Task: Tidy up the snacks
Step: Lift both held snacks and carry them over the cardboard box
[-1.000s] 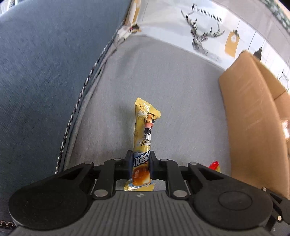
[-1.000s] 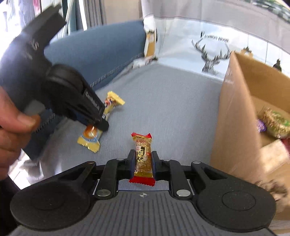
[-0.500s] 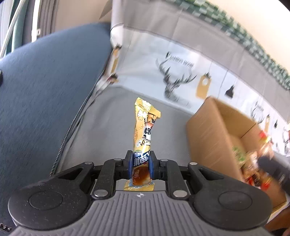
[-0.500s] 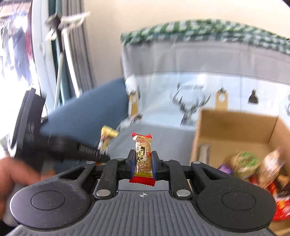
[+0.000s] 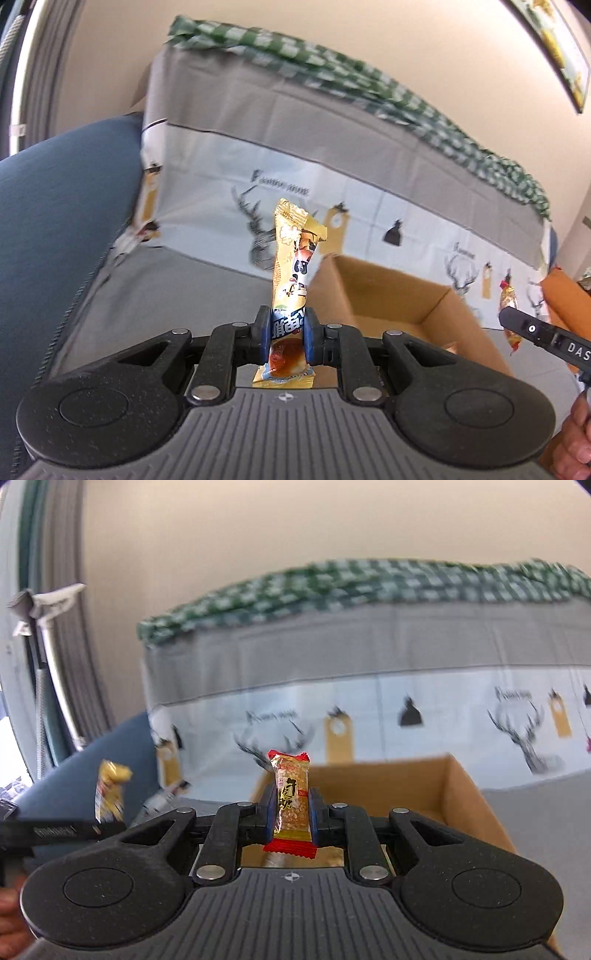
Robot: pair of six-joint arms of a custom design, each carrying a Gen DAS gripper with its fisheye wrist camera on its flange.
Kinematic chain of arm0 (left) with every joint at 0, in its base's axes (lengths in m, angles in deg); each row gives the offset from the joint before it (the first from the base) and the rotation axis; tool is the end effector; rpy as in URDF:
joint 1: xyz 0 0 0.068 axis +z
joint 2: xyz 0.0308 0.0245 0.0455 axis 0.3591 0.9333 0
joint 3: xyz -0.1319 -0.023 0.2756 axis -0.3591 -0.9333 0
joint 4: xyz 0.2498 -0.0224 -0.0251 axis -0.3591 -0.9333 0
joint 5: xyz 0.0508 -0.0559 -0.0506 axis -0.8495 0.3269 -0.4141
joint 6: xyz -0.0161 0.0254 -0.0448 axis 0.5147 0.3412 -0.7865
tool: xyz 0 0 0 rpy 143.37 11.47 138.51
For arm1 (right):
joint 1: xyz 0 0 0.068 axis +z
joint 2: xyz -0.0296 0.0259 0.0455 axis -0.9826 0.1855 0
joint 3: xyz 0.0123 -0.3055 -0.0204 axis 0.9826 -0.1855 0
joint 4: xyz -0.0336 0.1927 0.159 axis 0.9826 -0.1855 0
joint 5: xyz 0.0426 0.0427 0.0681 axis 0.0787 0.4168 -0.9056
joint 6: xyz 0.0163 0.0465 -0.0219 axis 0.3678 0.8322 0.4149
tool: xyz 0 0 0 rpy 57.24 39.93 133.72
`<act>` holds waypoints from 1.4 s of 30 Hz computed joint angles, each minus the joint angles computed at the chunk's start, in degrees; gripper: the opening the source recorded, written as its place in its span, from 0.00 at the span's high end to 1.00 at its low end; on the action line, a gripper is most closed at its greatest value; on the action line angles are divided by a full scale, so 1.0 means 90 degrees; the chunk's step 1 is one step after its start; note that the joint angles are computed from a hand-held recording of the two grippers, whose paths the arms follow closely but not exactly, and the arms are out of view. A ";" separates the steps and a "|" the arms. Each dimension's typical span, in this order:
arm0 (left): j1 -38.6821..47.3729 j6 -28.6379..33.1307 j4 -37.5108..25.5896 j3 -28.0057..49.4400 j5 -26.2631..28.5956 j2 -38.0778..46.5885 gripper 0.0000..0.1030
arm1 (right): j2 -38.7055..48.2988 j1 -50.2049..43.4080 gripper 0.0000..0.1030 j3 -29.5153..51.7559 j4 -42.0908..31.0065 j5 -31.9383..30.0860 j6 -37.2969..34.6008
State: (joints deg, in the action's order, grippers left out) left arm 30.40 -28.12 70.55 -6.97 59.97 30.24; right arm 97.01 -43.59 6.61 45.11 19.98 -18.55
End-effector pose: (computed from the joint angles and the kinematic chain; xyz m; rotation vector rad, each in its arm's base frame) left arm 0.3237 0.0354 0.1876 0.0464 2.0898 -0.5033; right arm 0.2478 0.1549 0.1915 0.1289 1.8663 0.1468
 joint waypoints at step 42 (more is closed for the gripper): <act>-0.2421 -0.0755 0.1947 -0.0294 0.0082 0.0394 0.82 | -0.0371 -0.1036 0.82 -0.1308 0.1073 -0.0057 -0.0634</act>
